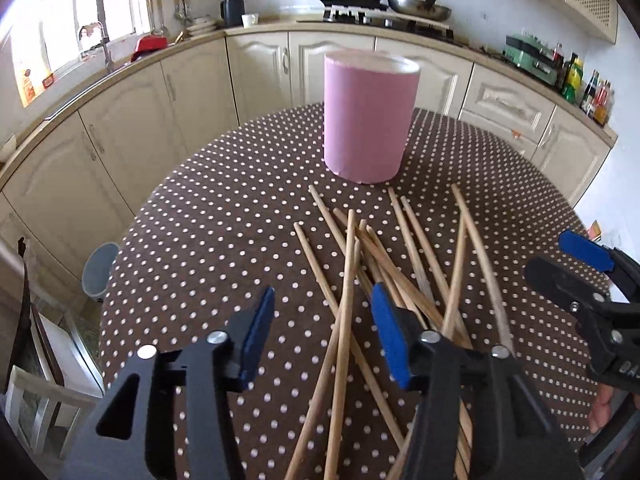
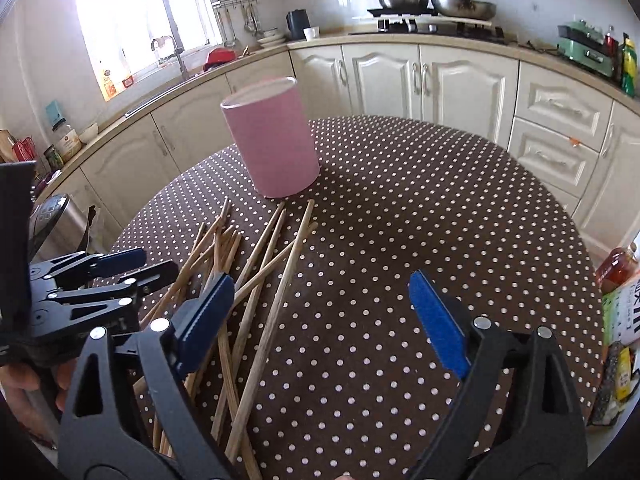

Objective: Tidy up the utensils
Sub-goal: 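Lower the left gripper onto one chopstick while the right gripper grasps another, then lift both held chopsticks upright and carry them over the pink cup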

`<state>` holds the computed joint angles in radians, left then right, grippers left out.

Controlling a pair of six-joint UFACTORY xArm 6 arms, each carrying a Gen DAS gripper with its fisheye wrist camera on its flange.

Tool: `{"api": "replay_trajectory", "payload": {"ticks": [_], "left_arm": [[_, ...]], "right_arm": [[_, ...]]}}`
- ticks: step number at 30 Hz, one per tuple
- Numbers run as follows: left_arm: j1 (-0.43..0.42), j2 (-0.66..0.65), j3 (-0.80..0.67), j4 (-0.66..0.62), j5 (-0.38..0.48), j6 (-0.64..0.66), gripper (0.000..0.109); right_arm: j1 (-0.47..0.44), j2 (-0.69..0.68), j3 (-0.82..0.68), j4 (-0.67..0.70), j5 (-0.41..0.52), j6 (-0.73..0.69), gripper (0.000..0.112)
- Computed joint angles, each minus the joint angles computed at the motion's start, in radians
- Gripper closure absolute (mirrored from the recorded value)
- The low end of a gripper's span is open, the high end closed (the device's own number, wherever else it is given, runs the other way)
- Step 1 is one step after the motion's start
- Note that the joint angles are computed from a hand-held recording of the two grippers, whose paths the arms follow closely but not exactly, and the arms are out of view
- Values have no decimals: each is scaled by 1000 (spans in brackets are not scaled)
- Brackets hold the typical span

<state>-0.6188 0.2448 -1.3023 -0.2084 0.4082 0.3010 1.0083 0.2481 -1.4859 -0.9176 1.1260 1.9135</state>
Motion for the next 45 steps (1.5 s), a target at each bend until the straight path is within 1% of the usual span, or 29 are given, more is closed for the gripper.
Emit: {"api": "replay_trajectory", "payload": {"ticks": [1,3,4,5,6,8,10,12,14,16,17,19,21,24,26,30,34,36,37,40,42,43,44,45], "left_arm": [[-1,18,-19,-4,10,5,69],[1,52,-65,-24,51,10,84],[2,62,-76,-33,60,12,89],[4,74,-91,-47,70,18,98],[5,83,-104,-69,78,32,100],[5,93,-116,-80,84,39,101],[6,101,-127,-84,88,36,102],[11,108,-137,-103,91,41,102],[16,109,-142,-121,96,49,102],[18,101,-134,-132,94,58,102],[19,100,-135,-138,94,60,102],[23,87,-127,-170,98,83,102],[25,70,-116,-203,100,107,103],[25,39,-95,-229,92,130,103],[25,15,-84,-249,94,146,103],[20,-39,-53,-254,82,155,103],[23,-108,-17,-273,65,178,103],[21,-144,-4,-284,54,193,103],[19,-159,0,-287,49,200,103],[15,-193,2,-282,48,204,103],[13,-201,2,-267,45,191,103],[12,-203,1,-253,48,178,103],[11,-199,-3,-240,49,163,103],[11,-198,-4,-227,51,150,103]], "right_arm": [[-6,3,2,0,-10,-1,26],[-20,6,7,7,-33,-8,29],[-27,6,12,9,-48,-8,30],[-33,5,16,12,-61,-11,32],[-40,4,20,14,-77,-13,35],[-54,2,34,19,-116,-12,37],[-66,1,42,20,-153,-11,44],[-76,8,39,27,-175,-23,58],[-91,14,42,43,-211,-39,68],[-109,18,47,59,-257,-50,72],[-115,21,48,64,-274,-54,77],[-123,30,44,80,-285,-74,79],[-129,33,45,79,-302,-69,90],[-132,33,46,82,-316,-80,99],[-138,29,57,80,-339,-69,101],[-121,0,69,43,-314,-38,105],[-99,-41,81,-12,-297,-4,105],[-80,-58,71,-41,-267,-4,105],[-70,-58,53,-42,-240,-27,105],[-60,-50,16,5,-186,-104,105],[-77,-35,1,109,-182,-185,104],[-80,-30,-2,139,-175,-203,104],[-82,-23,-2,160,-168,-206,101],[-84,-16,-1,176,-167,-214,87]]}}
